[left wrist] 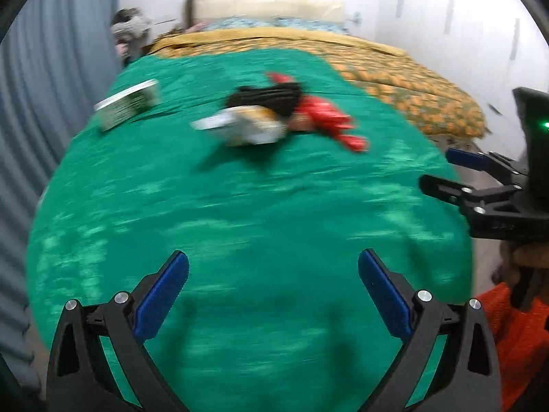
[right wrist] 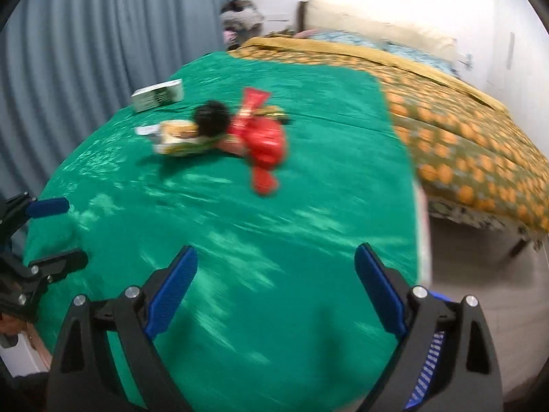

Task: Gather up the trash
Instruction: 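Move both tools back over the cloth, then lower the left gripper onto the white milk carton and grasp it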

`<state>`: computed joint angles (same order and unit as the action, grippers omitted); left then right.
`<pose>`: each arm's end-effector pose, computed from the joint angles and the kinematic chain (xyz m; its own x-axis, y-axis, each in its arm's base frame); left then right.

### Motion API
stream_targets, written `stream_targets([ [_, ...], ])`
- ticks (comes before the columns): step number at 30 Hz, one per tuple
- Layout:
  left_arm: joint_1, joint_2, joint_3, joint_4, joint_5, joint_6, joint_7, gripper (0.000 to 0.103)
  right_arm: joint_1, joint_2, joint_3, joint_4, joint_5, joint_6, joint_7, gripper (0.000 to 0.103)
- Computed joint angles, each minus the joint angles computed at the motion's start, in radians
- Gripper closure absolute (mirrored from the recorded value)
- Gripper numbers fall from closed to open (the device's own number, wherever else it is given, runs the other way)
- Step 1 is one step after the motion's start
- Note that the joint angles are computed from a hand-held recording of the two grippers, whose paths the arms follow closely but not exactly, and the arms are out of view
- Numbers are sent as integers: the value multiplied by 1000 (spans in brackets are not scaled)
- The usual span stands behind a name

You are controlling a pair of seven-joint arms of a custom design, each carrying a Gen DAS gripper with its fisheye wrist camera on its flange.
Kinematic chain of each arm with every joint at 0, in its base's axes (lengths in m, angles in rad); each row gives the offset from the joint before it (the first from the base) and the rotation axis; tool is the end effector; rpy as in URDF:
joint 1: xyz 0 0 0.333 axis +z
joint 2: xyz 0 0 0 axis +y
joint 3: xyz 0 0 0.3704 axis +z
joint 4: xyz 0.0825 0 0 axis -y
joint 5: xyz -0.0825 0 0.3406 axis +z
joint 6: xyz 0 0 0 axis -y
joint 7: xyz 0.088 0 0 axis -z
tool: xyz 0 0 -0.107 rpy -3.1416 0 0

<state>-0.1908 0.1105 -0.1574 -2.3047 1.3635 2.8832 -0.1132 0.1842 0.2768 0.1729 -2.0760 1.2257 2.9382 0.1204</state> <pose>0.4543 -0.2232 0.4076 0.0634 -0.9975 0.0313 -0.7586 -0.0685 -0.6479 0.5692 0.1394 0.4137 0.6046 -0.7959 -0.0319 -0.5920 -0.4221 -0.6866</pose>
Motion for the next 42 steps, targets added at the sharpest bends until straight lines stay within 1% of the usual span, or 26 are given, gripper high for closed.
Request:
stream_targets([
  [1,19,-14,16,-20,-2,16,5,5,37,20,-15,14,-92,-10,87,13],
  [3,59,-27,39,-44,-16,56,39,5,48,43,-8,27,-152,-18,142,13],
  [4,80,-31,51,-51,-26,68,62,5,64,63,-7,39,-194,-15,180,13],
  [6,118,-29,72,-47,-31,90,92,5,67,74,9,31,-230,12,208,13],
  [7,136,-25,82,-38,-30,99,106,5,71,86,10,36,-257,13,238,13],
  [11,194,17,115,35,-23,104,169,5,47,117,30,46,-323,0,297,12],
  [12,216,43,126,70,-44,115,230,5,31,119,48,49,-319,0,291,12],
  [14,228,77,137,124,-83,99,306,5,24,125,54,54,-342,-6,304,10],
  [15,243,108,141,168,-126,90,389,5,18,125,61,53,-345,-3,305,10],
  [17,250,150,150,226,-187,76,504,5,-1,120,76,46,-339,-3,296,10],
  [18,261,177,149,262,-236,69,590,5,-6,120,80,45,-336,-3,293,10],
  [20,300,228,118,327,-367,59,788,5,-15,117,87,42,-328,-7,284,10],
  [21,333,265,82,377,-453,34,920,5,-16,117,88,42,-325,-6,283,10],
  [24,366,345,46,491,-579,-23,1113,5,-13,119,87,44,-326,-3,285,10],
  [26,359,397,59,571,-622,-60,1178,5,-12,118,86,43,-327,-1,286,10],
  [27,371,431,50,621,-664,-75,1226,5,-13,118,86,43,-326,0,286,10],
  [30,416,492,-2,697,-787,-87,1364,5,-11,118,87,40,-326,8,290,10],
  [33,445,539,-44,748,-875,-98,1479,5,-11,115,88,35,-326,17,295,10],
  [34,464,553,-72,761,-915,-108,1522,6,-10,115,89,33,-326,23,297,10],
  [35,473,556,-85,761,-943,-111,1552,20,-10,116,88,33,-327,26,301,10],
  [36,493,560,-115,763,-982,-124,1595,39,-10,116,88,32,-328,29,304,10],
  [37,502,563,-131,767,-1016,-139,1618,46,-10,116,88,32,-330,31,309,10],
  [38,507,557,-139,754,-1042,-136,1633,58,-12,116,89,32,-330,32,313,10],
  [39,500,539,-131,727,-1056,-122,1633,61,-13,116,90,33,-331,31,315,10],
  [41,431,491,-50,666,-1033,-87,1579,62,-18,117,93,33,-331,30,316,10],
  [42,405,459,-26,620,-1033,-65,1558,63,-20,117,95,34,-331,30,316,10],
])
